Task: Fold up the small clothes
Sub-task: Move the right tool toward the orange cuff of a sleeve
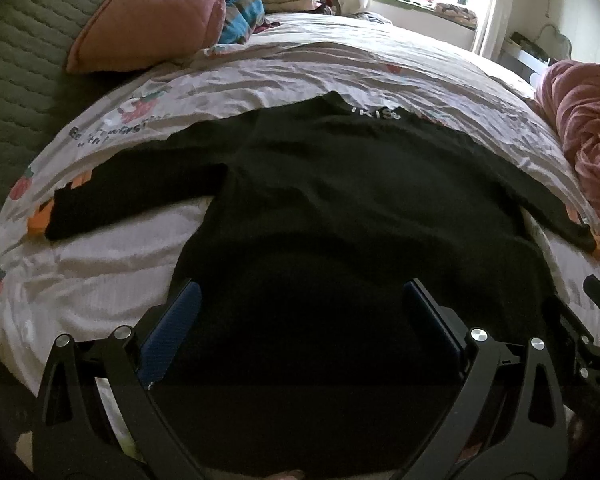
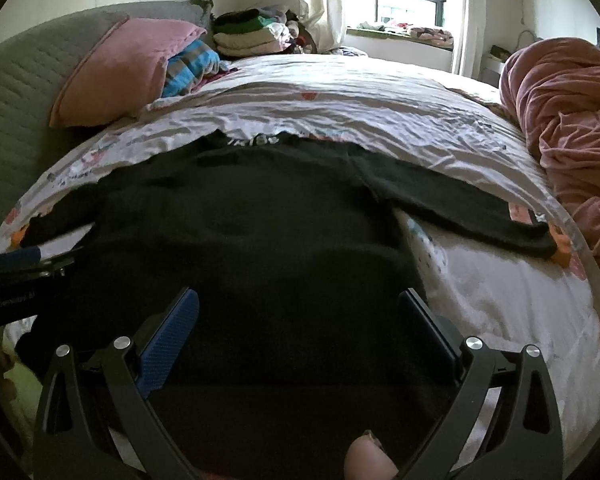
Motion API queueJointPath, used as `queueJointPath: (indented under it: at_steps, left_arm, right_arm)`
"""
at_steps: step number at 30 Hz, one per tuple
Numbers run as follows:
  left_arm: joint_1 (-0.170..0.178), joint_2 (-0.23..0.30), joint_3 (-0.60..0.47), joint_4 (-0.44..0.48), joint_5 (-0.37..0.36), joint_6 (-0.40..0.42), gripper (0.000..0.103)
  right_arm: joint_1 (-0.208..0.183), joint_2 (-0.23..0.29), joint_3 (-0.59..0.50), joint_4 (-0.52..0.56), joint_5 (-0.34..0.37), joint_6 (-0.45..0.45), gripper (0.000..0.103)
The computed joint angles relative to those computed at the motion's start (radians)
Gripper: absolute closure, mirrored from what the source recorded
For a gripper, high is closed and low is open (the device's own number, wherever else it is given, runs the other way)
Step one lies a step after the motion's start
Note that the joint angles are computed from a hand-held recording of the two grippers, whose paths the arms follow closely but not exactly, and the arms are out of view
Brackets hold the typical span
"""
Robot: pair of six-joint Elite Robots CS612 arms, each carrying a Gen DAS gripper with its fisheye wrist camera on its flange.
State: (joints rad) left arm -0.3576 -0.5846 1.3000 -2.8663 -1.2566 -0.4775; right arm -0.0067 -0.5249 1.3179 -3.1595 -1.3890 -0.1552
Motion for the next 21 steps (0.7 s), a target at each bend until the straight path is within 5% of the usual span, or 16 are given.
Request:
queueJointPath:
  at_steps: [21]
  left_arm:
    - [0.016, 0.084, -0.231, 0.092, -0.032, 0.026, 0.009]
  right_arm:
    - [-0.018, 0.062, -0.182, 0.026, 0.001, 0.099, 0.004]
